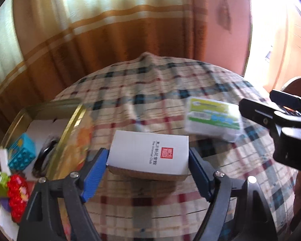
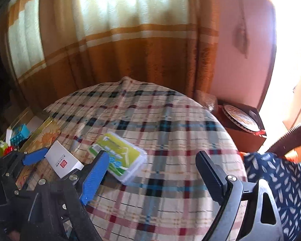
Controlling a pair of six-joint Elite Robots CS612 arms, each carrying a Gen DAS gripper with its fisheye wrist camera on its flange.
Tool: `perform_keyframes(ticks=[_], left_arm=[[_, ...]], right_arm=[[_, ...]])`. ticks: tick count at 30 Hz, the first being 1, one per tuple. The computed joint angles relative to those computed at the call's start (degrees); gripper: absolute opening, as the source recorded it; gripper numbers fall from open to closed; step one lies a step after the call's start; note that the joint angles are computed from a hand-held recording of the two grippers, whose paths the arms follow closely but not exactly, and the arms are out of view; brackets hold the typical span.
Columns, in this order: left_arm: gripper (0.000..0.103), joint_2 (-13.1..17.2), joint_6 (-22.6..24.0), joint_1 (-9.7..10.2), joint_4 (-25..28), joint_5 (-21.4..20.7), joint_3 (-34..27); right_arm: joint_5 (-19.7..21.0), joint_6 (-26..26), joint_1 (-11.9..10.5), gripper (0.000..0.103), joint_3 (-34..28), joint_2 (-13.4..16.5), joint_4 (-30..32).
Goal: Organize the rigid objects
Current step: 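Grasp the green floss box with the right tool while the left tool approaches the white box, then grasp the white box with the left tool while the right tool holds the floss box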
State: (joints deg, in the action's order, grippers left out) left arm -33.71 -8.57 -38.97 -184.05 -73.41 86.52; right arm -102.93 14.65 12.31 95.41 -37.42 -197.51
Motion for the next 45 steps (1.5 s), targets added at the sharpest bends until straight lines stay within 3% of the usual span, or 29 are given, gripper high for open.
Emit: perform_keyframes(ticks=[5, 8, 17, 19, 21, 29, 35, 40, 45], left_arm=[[0.08, -0.2, -1.3, 0.24, 0.7, 0.2, 0.4], [0.08, -0.2, -1.6, 0.12, 1.0, 0.8, 0.4], [0.08, -0.1, -2.6, 0.16, 2.5, 1.0, -0.2], [0.08, 0.0, -2.7, 0.17, 2.6, 0.9, -0.4], [0.08, 0.0, -2.7, 0.2, 2.4, 0.7, -0.3], [0.08, -0.2, -2.5, 0.18, 0.0, 0.3, 0.5], [0.08, -0.4, -1.3, -0.28, -6.4, 1.7, 2.3], [0.08, -0.5, -4.9, 0.69, -9.0, 0.1, 3.0], [0.08, -0.6, -4.7, 0.63, -13.5, -0.2, 4.1]], right_arm=[[6.4, -4.6, -0.6, 0.09, -2.4, 0.5, 5.4], [5.2, -7.0, -0.3, 0.09, -3.7, 1.1, 6.1], [9.1, -10.4, -0.7, 0.089, -6.7, 1.9, 13.7], [7.6, -10.2, -0.5, 0.071, -7.0, 2.0, 14.7], [7.6, -9.8, -0.5, 0.065, -6.9, 1.9, 14.6], [6.6, -7.8, -0.3, 0.065, -4.4, 1.2, 9.4], [4.1, -2.8, 0.1, 0.065, -2.6, 1.2, 1.9], [0.4, -1.4, 1.0, 0.065, -1.5, 1.2, -3.1], [-1.0, 0.0, 1.9, 0.065, -0.6, 1.3, -6.1]])
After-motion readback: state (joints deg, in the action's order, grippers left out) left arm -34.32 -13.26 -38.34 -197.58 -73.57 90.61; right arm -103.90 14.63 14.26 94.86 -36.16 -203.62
